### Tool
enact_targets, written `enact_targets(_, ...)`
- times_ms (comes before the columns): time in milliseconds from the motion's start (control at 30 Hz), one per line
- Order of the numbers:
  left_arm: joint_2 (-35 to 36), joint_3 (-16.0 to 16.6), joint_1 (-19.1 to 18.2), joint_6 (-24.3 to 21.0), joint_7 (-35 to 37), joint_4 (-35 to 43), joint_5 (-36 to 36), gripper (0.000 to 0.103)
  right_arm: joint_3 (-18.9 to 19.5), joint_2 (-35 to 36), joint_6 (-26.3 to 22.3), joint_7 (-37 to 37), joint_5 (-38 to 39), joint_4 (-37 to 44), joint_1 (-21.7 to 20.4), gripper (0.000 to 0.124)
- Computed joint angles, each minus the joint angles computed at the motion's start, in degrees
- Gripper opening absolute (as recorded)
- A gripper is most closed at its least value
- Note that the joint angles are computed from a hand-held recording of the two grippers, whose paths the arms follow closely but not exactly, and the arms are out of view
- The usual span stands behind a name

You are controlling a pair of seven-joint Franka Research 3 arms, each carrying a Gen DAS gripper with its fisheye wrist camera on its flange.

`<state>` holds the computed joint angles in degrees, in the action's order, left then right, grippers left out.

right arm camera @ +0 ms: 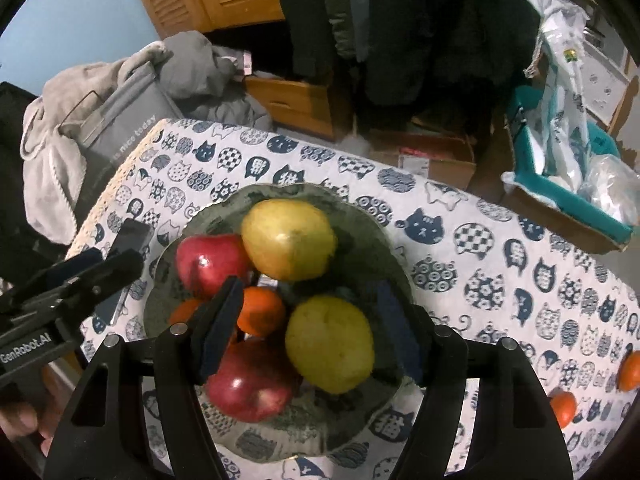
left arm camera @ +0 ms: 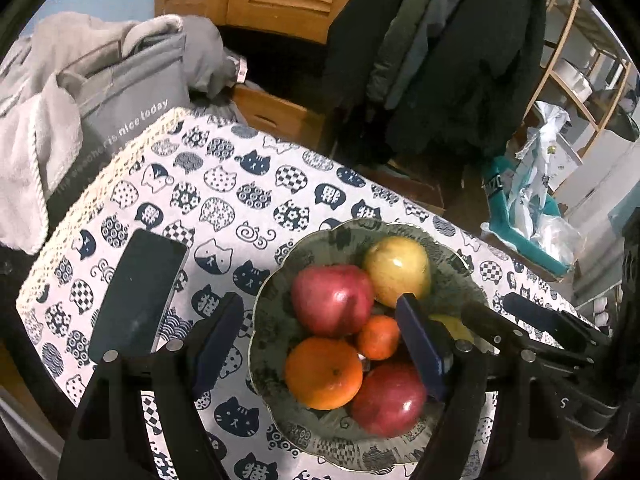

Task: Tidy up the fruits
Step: 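Open both tools and lift them away from the plate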

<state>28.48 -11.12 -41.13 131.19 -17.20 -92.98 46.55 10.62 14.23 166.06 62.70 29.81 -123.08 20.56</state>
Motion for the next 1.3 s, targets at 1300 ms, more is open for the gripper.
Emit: enact_targets(1300,10.6,3.0,-12.2,-8.7,15.5,27.8,4.0,0.088,-5.9,-28.9,13.5,16.8,-18.8,-24.0,-7.9,0.084)
